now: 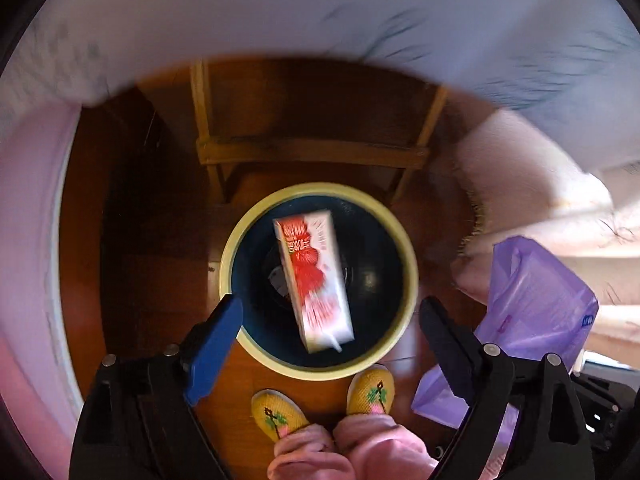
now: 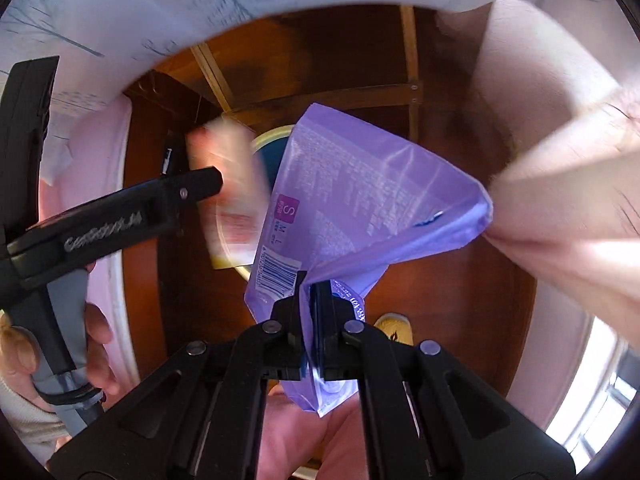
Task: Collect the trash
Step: 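Carry both items over the trash bin and open both tools to drop them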
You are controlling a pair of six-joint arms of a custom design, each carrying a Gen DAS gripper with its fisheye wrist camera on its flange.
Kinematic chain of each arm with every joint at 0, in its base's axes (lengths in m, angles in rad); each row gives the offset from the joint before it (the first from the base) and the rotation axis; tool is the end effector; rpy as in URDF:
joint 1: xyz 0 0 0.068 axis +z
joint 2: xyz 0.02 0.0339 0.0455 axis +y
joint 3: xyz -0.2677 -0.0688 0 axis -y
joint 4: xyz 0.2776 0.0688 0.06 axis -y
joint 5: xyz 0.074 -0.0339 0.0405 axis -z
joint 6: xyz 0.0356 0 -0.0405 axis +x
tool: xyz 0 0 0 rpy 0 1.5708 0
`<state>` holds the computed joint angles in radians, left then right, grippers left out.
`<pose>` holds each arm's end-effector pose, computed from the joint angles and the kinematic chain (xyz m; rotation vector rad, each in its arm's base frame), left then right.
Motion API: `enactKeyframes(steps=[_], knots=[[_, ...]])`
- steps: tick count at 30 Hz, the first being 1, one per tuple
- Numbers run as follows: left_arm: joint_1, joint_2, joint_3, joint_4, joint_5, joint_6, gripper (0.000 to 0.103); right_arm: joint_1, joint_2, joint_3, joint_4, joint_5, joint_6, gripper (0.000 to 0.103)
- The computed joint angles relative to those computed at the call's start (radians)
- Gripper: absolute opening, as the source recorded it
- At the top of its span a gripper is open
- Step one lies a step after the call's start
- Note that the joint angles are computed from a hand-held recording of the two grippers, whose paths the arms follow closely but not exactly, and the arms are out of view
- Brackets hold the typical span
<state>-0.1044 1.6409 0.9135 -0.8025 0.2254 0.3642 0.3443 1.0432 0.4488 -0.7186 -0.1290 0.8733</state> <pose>0.2880 -0.0382 0.1322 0.7159 2.9688 -0.3346 0.1648 0.0639 0.1334 0.7550 2.8829 0.3788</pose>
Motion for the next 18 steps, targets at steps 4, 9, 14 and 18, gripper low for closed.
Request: enactKeyframes(steps=[4, 9, 14, 18], knots=[[0.064, 0.041, 0.0, 0.067, -0.021, 0.004, 0.091, -0.007, 0.148, 0.008, 0.129, -0.003, -0.047, 0.001], [0.172, 0.061, 0.056, 0.059, -0.013, -0.002, 0.091, -0.004, 0.268, 0.033, 0.217, -0.025, -0.09, 0.001], [0.301, 0.035, 0.113, -0.002, 0.005, 0.051, 0.091, -0.072, 0.4, 0.083, 0.279, -0.079, -0.156, 0.028], [0.348, -0.003, 0.144, -0.039, 0.013, 0.091, 0.091, -0.099, 0.397, 0.082, 0.323, -0.113, -0.151, 0.074]])
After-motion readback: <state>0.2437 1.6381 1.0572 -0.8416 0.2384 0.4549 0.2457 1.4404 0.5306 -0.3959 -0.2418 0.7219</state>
